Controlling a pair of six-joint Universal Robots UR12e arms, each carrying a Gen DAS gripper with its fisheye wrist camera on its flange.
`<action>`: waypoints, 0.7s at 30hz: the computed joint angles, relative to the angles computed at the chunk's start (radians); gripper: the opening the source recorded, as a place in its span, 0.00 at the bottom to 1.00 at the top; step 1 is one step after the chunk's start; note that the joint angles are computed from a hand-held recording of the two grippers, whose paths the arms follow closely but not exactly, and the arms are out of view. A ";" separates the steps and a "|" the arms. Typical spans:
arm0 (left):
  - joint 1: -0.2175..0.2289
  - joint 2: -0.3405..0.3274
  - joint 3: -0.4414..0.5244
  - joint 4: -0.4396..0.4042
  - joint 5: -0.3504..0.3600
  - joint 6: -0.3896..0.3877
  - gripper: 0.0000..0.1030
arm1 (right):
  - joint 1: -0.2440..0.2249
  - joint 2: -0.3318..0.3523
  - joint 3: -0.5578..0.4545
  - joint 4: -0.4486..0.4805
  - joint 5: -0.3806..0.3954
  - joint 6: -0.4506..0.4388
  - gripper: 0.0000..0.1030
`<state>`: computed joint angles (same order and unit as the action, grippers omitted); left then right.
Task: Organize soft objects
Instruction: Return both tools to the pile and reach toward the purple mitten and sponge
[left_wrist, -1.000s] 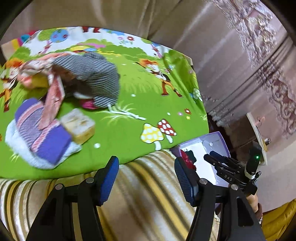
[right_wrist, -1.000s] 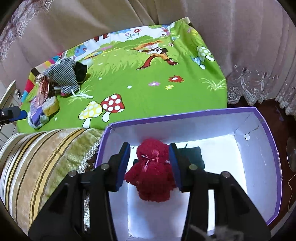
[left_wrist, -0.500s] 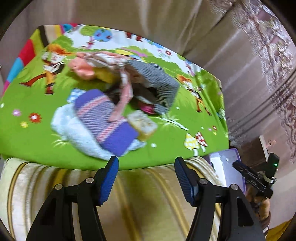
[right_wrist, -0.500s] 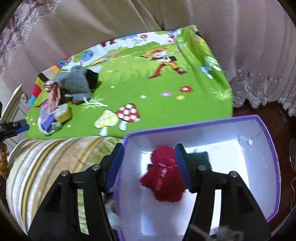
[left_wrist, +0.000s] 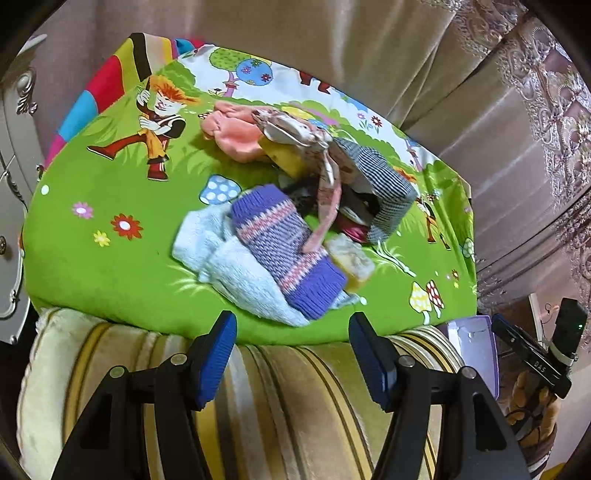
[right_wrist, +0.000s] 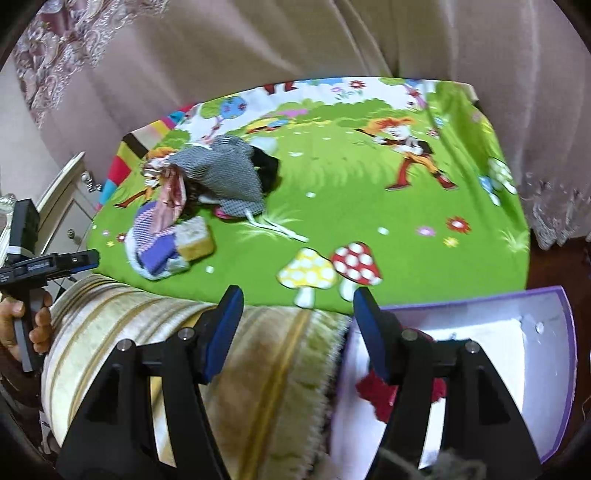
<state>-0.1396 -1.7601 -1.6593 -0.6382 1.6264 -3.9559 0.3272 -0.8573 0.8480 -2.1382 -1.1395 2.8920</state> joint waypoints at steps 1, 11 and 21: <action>0.004 0.000 0.001 -0.003 -0.004 0.000 0.62 | 0.006 0.009 -0.018 0.011 0.000 -0.006 0.64; 0.050 -0.029 0.048 -0.072 -0.020 0.018 0.62 | 0.049 0.084 -0.168 0.098 -0.001 -0.071 0.64; 0.085 -0.084 0.099 -0.108 -0.062 0.043 0.62 | 0.097 0.201 -0.379 0.255 -0.010 -0.166 0.70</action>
<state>-0.0546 -1.8443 -1.5602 -0.7467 1.5645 -3.9127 0.4243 -0.6562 0.4687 -1.8829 -1.1491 2.7261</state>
